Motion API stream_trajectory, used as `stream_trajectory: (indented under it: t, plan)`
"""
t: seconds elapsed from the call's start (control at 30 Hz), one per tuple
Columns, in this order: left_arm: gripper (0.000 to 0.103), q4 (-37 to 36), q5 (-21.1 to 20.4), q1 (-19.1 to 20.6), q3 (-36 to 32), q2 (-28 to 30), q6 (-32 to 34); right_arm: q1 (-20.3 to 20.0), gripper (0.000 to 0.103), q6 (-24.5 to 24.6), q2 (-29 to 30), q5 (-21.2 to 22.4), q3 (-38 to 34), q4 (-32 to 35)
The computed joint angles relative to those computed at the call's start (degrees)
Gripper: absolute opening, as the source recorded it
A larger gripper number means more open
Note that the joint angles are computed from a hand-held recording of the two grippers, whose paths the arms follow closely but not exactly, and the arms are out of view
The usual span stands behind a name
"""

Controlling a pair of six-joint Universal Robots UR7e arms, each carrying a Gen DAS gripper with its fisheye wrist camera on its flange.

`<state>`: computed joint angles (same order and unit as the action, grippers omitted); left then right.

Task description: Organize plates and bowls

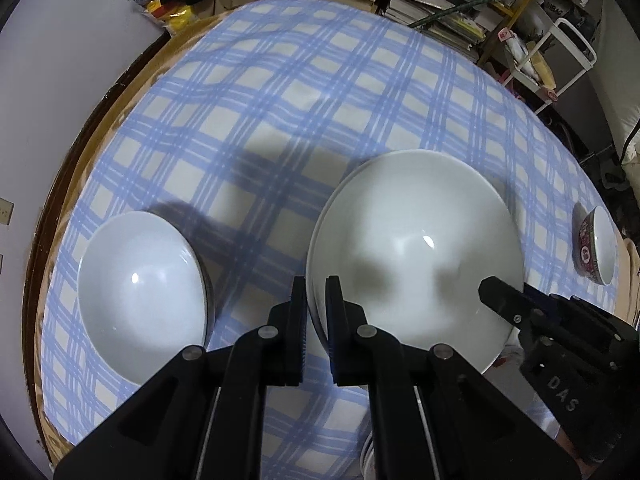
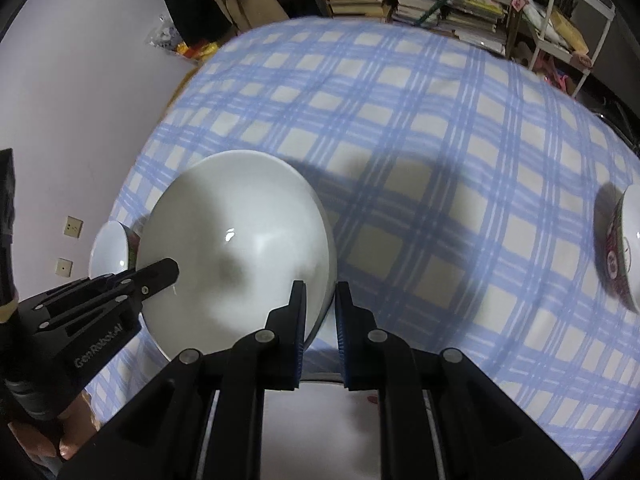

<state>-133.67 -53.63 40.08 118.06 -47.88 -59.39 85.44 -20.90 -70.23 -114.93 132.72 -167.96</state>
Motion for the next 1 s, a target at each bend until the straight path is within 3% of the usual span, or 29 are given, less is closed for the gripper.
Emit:
stream_trajectory:
  t: [0.13,0.27,0.4,0.5,0.53,0.67,0.73,0.8,1.0]
  plan:
    - [0.009,-0.54,-0.22,-0.01,0.49,-0.06,1.37,0.73,0.015,-2.13,1.31,-2.52,0.85,-2.78]
    - [0.010,0.02,0.92,-0.80,0.90,-1.49,1.19,1.06,0.015,-1.18,0.35,-2.11,0.84,-2.99]
    - [0.018,1.23,2.04,-1.17,1.31,-3.85,0.52,2.47,0.015,-1.04,-0.72,-2.22,0.65,-4.59]
    - [0.018,4.81,4.37,-1.61,1.55,-5.81,-1.86,3.00,0.017,0.28,-2.18,0.06,0.20,-4.08]
    - [0.018,5.71,4.93,-1.65,1.93,-6.66,-2.54,3.25,0.019,0.83,-2.59,0.93,0.04,-3.74]
    - [0.021,8.11,5.89,-1.38,4.09,-10.34,-4.79,5.07,0.050,1.20,-2.87,3.32,-0.15,-4.30]
    - [0.027,10.00,6.39,-1.24,5.31,-12.29,-6.20,6.36,0.052,0.18,-2.43,4.88,-0.19,-4.82]
    - [0.039,11.11,6.58,-0.97,6.72,-14.25,-6.82,7.89,0.057,-0.26,-1.23,4.83,-0.47,-5.34]
    - [0.057,15.78,7.72,0.12,9.78,-19.45,-10.04,12.12,0.065,-0.55,3.36,4.85,-1.40,-5.96]
